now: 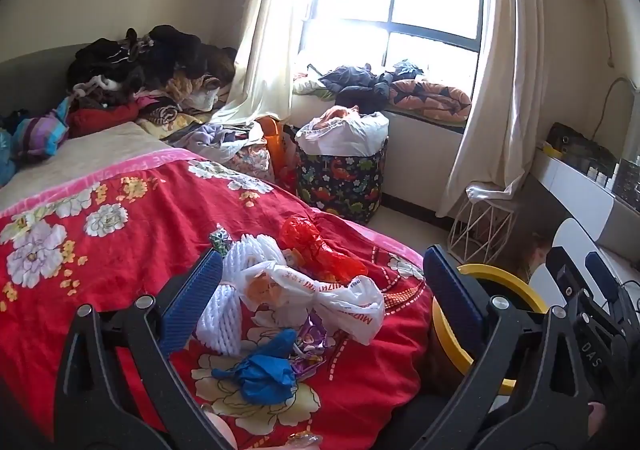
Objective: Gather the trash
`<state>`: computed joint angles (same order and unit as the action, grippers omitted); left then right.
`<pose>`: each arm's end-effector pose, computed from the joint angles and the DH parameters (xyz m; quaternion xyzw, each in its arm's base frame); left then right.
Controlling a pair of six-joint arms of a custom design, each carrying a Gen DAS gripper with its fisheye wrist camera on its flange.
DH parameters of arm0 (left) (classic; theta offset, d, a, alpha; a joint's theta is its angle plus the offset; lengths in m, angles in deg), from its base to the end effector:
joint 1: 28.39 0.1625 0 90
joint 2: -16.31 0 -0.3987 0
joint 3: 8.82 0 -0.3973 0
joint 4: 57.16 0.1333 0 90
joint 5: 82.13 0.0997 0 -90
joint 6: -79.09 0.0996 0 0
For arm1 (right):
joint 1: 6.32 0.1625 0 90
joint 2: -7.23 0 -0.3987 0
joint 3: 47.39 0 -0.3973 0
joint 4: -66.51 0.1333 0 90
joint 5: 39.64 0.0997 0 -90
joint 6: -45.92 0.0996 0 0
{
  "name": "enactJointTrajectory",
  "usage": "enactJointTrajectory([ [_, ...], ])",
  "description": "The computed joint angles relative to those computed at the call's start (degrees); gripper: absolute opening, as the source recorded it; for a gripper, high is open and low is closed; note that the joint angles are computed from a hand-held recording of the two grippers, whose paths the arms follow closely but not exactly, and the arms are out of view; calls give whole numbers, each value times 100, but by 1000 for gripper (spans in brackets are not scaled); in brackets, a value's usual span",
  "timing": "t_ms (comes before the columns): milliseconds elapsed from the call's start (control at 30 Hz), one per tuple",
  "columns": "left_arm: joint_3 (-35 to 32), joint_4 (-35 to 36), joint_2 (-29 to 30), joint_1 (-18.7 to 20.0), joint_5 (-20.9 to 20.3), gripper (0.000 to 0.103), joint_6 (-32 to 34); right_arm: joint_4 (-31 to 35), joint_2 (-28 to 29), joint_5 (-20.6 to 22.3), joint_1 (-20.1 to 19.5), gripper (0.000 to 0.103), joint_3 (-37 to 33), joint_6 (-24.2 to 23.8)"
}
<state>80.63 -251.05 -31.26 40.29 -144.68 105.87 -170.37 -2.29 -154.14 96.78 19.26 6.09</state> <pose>-0.0838 -0.7076 0.2381 0.2277 0.8102 -0.4902 0.2270 0.2482 -0.6608 -0.0059 0.1746 -0.6867 0.6361 0.3057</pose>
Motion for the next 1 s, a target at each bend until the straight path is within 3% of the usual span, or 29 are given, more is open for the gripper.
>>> enactJointTrajectory([
  [1000,52,-54,-23,-17,-13,92,14,20,22,67,-68,97,-1,-18],
])
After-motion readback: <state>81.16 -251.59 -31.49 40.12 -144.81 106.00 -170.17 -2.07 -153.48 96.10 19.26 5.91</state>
